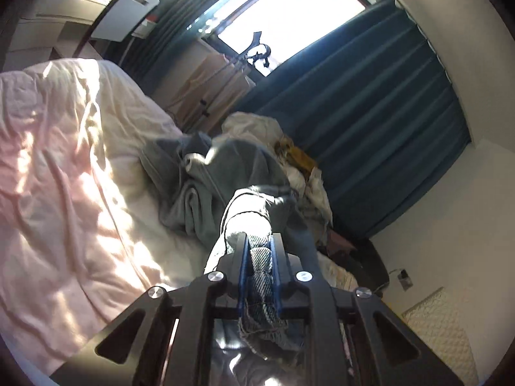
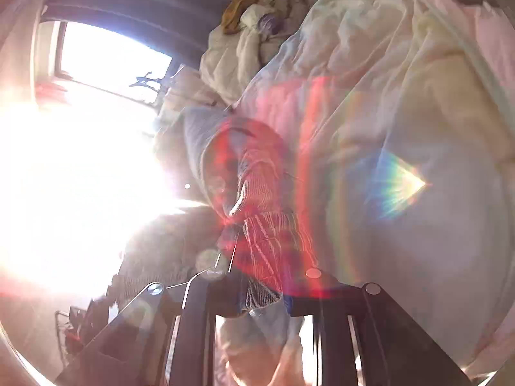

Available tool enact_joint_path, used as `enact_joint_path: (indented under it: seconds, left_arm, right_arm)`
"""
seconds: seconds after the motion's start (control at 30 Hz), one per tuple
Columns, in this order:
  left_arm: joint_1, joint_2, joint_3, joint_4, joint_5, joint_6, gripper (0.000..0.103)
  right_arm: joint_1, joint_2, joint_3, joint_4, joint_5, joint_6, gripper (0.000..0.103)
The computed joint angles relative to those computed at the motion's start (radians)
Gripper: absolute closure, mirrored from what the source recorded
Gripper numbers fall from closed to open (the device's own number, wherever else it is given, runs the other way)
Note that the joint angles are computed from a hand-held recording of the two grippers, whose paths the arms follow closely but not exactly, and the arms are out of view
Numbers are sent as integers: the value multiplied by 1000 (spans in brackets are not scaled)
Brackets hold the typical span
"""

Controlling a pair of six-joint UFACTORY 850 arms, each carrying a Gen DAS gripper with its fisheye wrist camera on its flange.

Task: Fold clothes
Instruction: 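Grasp the other jeans cuff with the left gripper while the right gripper holds its cuff, then lift the jeans with both grippers and lay them flat on the duvet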

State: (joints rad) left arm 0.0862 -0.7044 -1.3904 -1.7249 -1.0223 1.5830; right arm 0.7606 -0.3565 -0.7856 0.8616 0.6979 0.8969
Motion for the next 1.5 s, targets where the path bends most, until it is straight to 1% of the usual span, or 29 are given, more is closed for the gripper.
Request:
enact_joint_path:
  seconds: [0.03,0.1,0.23,0.27,0.3,0.33,0.37,0.4,0.43,0.47,0.57,0.6,0.63,0.73,0.8,0.87,0.9,0.93,0.97,1.03,1.1,1.17,1.27,1.33,1.43,1.5]
  left_arm:
    - [14,5,-18,5,8,-4,90]
    - [42,13,-57,14,25,-11,90]
    - [94,35,-122,33,70,-10,90]
    - [110,20,-172,50,90,-30,90]
    - [123,4,-215,54,107,-44,91]
    - [133,-8,-245,47,124,-49,99]
    - [151,-13,-263,24,130,-43,103]
    - [174,-16,-277,-7,131,-32,103]
    - [188,-48,-330,-22,135,-44,103]
    - [201,-85,-398,-7,133,-76,103]
    - [233,-208,-611,116,122,-204,103]
    - [243,-244,-660,162,111,-240,103]
    - [254,-274,-695,203,95,-270,103]
    - [278,-344,-761,302,83,-325,103]
    - [289,-374,-768,367,62,-358,101]
    - [292,-399,-763,421,52,-384,79]
    - [292,-410,-757,446,46,-388,75]
    - [293,-423,-754,469,32,-391,65]
    - [294,-437,-754,489,8,-401,50]
    - [296,-466,-760,531,-43,-429,42]
    - [296,-476,-751,579,-60,-471,42]
    - [298,-482,-734,608,-60,-489,42]
    - [299,-477,-683,619,-42,-453,42]
    - [309,-500,-694,634,-96,-510,42]
    - [318,-577,-778,615,-240,-639,42]
    - [313,-614,-821,590,-291,-706,42]
  right_arm:
    - [17,-28,-23,-57,22,50,87]
    - [53,-87,-88,-131,62,97,87]
    - [100,-180,-244,-215,90,51,87]
    - [108,-203,-290,-233,85,30,87]
    - [118,-225,-338,-231,70,-13,87]
    - [129,-245,-393,-195,42,-97,87]
    - [139,-267,-448,-160,14,-181,87]
    - [141,-292,-499,-157,-12,-230,87]
    - [143,-318,-551,-153,-39,-281,87]
    - [145,-345,-605,-147,-67,-333,87]
    - [147,-432,-779,-115,-162,-496,87]
    - [142,-468,-834,-110,-206,-523,87]
    - [136,-503,-886,-101,-246,-548,87]
    - [126,-559,-950,-82,-298,-561,87]
    - [121,-570,-956,-87,-309,-549,87]
    - [115,-569,-942,-108,-306,-519,87]
    - [114,-565,-930,-121,-300,-498,87]
    - [113,-561,-918,-133,-294,-478,87]
    - [114,-557,-907,-138,-288,-464,87]
    - [114,-543,-876,-156,-276,-432,87]
    - [112,-525,-838,-197,-263,-372,87]
    - [112,-508,-799,-232,-250,-317,87]
    - [116,-472,-727,-259,-226,-265,87]
    - [120,-455,-685,-275,-208,-235,87]
    - [125,-442,-641,-312,-189,-170,87]
    - [133,-446,-640,-332,-178,-132,87]
